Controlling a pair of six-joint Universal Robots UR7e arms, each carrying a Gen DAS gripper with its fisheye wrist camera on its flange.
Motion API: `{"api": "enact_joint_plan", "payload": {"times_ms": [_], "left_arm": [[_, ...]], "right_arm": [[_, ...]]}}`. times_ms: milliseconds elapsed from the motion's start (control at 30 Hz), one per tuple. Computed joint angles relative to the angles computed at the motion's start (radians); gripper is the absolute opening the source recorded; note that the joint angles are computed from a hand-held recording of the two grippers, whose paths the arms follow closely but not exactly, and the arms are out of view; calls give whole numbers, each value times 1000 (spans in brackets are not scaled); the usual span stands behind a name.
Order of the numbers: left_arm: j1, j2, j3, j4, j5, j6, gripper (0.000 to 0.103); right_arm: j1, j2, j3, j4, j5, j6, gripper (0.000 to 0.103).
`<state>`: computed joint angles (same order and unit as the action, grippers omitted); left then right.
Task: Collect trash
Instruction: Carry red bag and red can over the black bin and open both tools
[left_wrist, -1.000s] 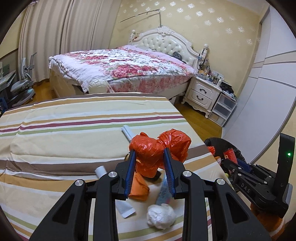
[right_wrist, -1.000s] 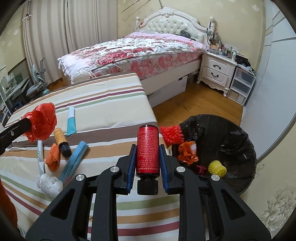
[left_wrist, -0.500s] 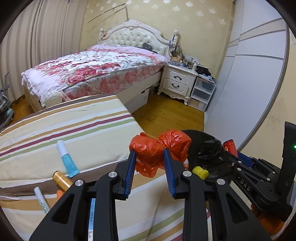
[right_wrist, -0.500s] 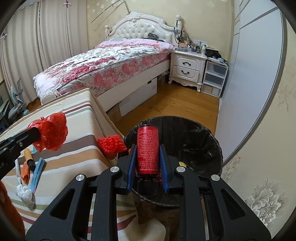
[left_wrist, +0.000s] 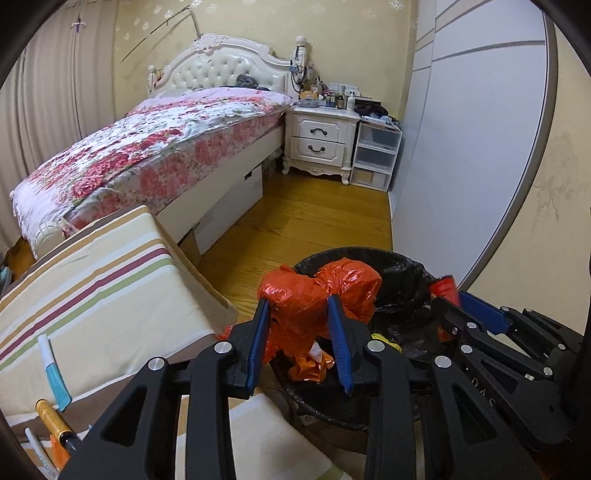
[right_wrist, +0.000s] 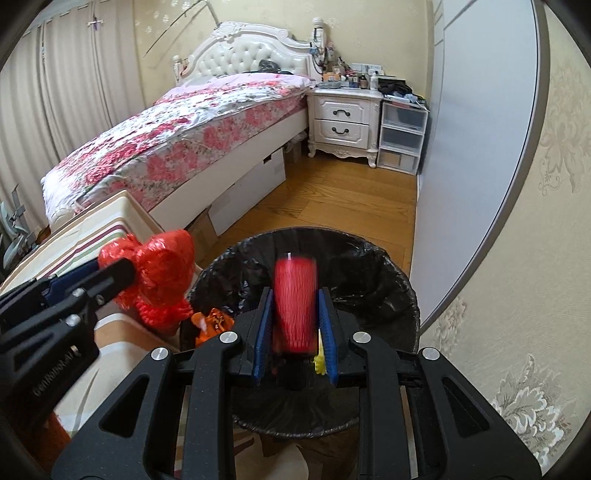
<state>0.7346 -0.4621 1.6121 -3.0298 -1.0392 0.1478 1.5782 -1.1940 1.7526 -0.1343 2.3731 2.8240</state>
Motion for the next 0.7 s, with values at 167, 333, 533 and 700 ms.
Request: {"api": "enact_joint_plan", "payload": {"times_ms": [167, 333, 533, 700], "left_arm": [[11, 8, -6, -1, 27, -29, 60], [16, -14, 21, -21, 54, -55, 67], [24, -75, 92, -62, 86, -84, 72], [27, -141, 168, -101, 112, -95, 73]], "right_arm": [[-21, -2, 6, -7, 8, 22, 45], [-30, -5, 15, -6, 7, 40, 46], [-15, 0, 26, -3, 10, 41, 49], [14, 12, 32, -2, 14, 34, 52]]}}
